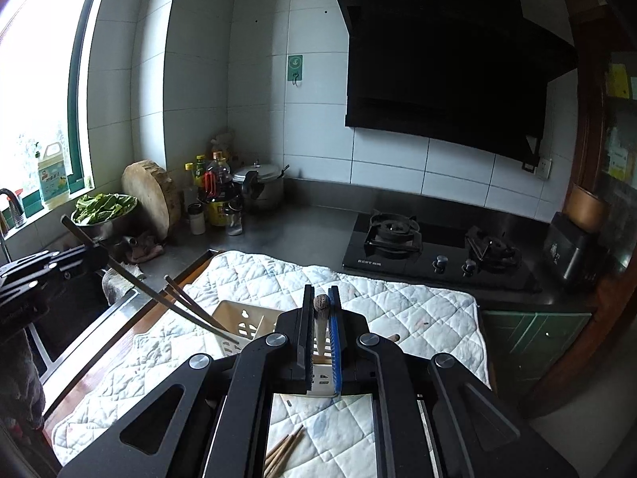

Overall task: Organize utensils
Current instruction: 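Lift and carry the left tool's chopstick to the holder while the right tool carries its own, then open the left tool over the holder while the right tool releases its chopstick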

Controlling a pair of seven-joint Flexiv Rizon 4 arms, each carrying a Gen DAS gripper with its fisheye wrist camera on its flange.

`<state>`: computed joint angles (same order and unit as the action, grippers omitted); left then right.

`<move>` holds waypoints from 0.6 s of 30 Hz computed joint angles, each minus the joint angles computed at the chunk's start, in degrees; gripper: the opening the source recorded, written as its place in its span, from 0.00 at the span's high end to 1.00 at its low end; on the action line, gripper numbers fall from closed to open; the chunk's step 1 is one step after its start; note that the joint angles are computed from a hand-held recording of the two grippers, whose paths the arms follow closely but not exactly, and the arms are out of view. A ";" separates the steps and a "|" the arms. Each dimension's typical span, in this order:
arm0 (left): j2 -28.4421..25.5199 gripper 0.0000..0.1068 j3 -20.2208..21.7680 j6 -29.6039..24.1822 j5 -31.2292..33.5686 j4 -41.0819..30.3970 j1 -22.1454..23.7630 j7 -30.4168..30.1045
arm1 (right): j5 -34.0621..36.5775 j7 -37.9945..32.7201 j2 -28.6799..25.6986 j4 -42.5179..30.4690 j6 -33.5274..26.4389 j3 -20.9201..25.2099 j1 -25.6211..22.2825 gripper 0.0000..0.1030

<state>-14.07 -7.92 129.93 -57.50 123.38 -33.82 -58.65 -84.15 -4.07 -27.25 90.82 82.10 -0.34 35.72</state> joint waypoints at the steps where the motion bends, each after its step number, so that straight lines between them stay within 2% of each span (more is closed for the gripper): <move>1: -0.68 0.95 0.17 0.45 -1.54 -1.00 -0.26 1.28 | 3.28 -3.32 -0.87 -0.51 -0.66 0.91 -0.14 0.93; 8: -3.76 0.95 0.49 -1.90 -4.50 -4.33 1.27 2.47 | 17.73 -15.51 -4.74 -3.08 -3.39 1.48 1.97 0.93; 13: -6.36 0.95 0.87 -5.05 -10.09 -7.55 0.81 7.87 | 24.18 -20.02 -6.41 -4.32 -3.83 0.17 3.52 0.93; 18: -7.75 0.94 0.88 -8.54 -12.96 -9.03 1.43 9.88 | 27.95 -22.23 -6.92 -4.10 -3.36 -2.61 5.84 0.93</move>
<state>-21.82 -7.04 121.39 -70.46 114.34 -32.39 -48.77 -56.21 -26.29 -34.17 86.72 78.73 -2.95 41.56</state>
